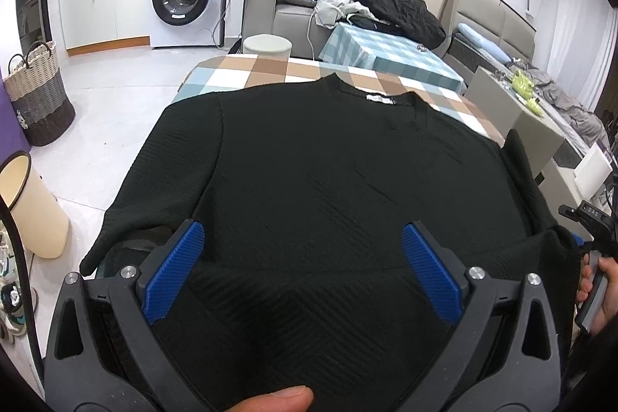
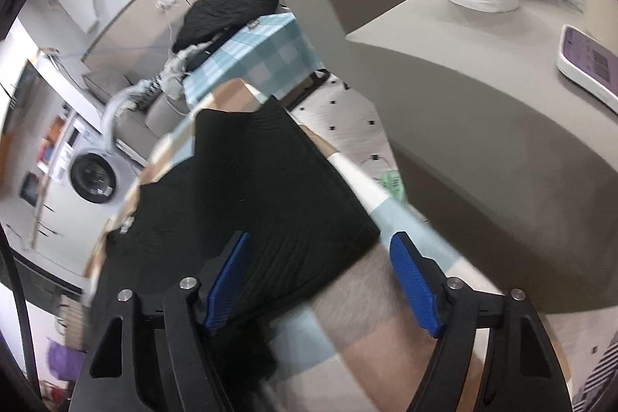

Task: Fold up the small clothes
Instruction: 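Grasp the sweater's side with the right tool and fold it over the body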

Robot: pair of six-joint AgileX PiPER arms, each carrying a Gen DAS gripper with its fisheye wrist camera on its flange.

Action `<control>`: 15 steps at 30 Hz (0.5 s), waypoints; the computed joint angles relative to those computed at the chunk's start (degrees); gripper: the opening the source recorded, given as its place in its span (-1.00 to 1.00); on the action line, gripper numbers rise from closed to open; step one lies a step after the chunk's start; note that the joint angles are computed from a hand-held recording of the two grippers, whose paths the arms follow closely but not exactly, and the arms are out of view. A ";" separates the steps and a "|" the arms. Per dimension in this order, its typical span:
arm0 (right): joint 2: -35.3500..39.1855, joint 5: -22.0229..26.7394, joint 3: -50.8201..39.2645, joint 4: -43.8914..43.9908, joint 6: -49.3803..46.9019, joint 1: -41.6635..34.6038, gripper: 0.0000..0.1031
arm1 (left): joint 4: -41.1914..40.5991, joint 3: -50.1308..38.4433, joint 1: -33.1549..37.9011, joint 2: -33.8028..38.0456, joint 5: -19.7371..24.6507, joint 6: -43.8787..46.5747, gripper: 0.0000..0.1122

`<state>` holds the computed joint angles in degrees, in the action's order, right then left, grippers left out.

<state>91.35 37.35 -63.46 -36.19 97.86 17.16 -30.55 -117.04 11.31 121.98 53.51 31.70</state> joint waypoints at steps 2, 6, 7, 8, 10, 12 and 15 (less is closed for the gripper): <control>1.67 0.45 -1.41 2.64 -4.35 -1.17 0.39 | 0.98 -0.21 -0.62 0.65 -0.35 -0.70 0.81; 6.43 6.02 -6.67 3.36 -9.95 0.11 0.20 | 2.19 -2.09 -1.30 2.62 -0.33 -2.05 0.81; 7.31 7.68 -7.77 2.85 -10.70 0.49 0.14 | 2.31 -2.45 -1.38 2.98 -0.34 -2.29 0.81; 8.42 10.10 -9.13 2.17 -11.74 0.99 -0.02 | 2.40 -2.92 -1.45 3.39 -0.30 -2.59 0.81; 10.00 12.17 -10.71 1.29 -12.15 1.50 -0.37 | 2.13 -2.84 -1.40 3.59 -0.55 -2.50 0.82; 9.12 11.36 -9.13 0.63 -11.35 1.27 -0.72 | 2.27 -3.29 -1.49 3.97 -0.60 -2.83 0.82; 5.61 9.41 -5.05 -2.37 -4.60 1.02 -0.77 | 1.86 -2.73 -1.07 3.72 -0.69 -2.48 0.81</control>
